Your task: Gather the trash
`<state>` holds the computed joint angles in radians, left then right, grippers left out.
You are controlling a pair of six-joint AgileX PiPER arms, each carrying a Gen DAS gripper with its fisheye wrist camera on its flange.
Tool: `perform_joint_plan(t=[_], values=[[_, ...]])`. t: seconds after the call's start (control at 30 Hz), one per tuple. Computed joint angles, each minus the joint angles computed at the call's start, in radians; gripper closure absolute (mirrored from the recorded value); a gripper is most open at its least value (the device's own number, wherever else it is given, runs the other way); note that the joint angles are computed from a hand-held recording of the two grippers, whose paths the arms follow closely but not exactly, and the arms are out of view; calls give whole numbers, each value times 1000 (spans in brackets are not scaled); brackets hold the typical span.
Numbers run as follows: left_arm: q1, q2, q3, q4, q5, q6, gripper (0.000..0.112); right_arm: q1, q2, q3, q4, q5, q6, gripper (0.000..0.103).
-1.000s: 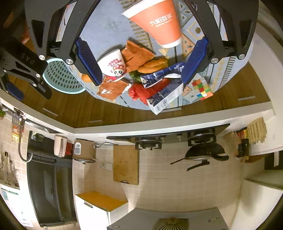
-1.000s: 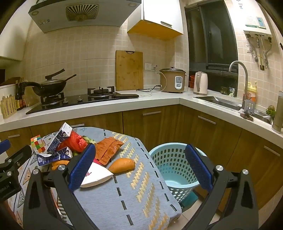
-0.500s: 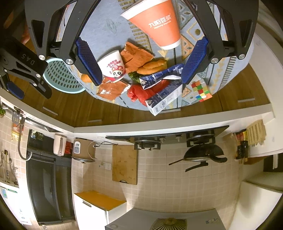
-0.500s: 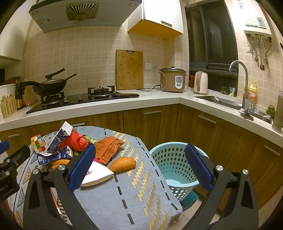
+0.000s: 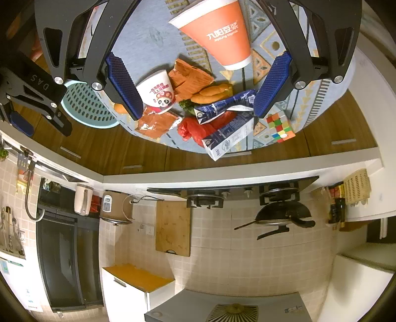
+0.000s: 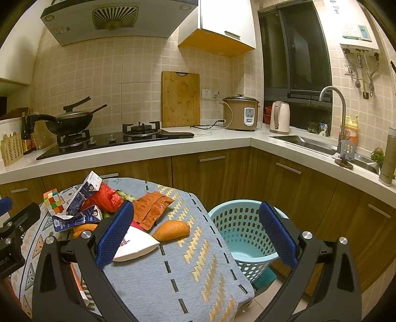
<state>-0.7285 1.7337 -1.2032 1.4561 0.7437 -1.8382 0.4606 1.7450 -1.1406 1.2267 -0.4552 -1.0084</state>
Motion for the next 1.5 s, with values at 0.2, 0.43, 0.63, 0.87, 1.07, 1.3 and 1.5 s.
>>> perform_joint_plan(t=[0.2, 0.43, 0.63, 0.87, 1.07, 1.3, 1.5], values=[[-5, -10, 10, 8, 7, -7, 24, 5, -13, 9, -5, -9, 10, 7], [-5, -15, 16, 17, -7, -9, 24, 20, -18, 7, 34, -33, -32, 7], [-18, -29, 33, 23, 9, -20, 24, 22, -20, 7, 35, -30, -35, 7], [-11, -34, 39, 7, 10, -22, 24, 23, -23, 11, 32, -25, -33, 7], [9, -43, 70, 14, 3, -52, 22, 34, -11, 8, 38, -44, -49, 8], [75, -98, 198, 93, -115, -145, 22, 17, 27, -30, 83, 0, -130, 45], [147, -51, 218, -48, -258, -90, 22, -7, 62, -41, 42, 77, -106, 69]])
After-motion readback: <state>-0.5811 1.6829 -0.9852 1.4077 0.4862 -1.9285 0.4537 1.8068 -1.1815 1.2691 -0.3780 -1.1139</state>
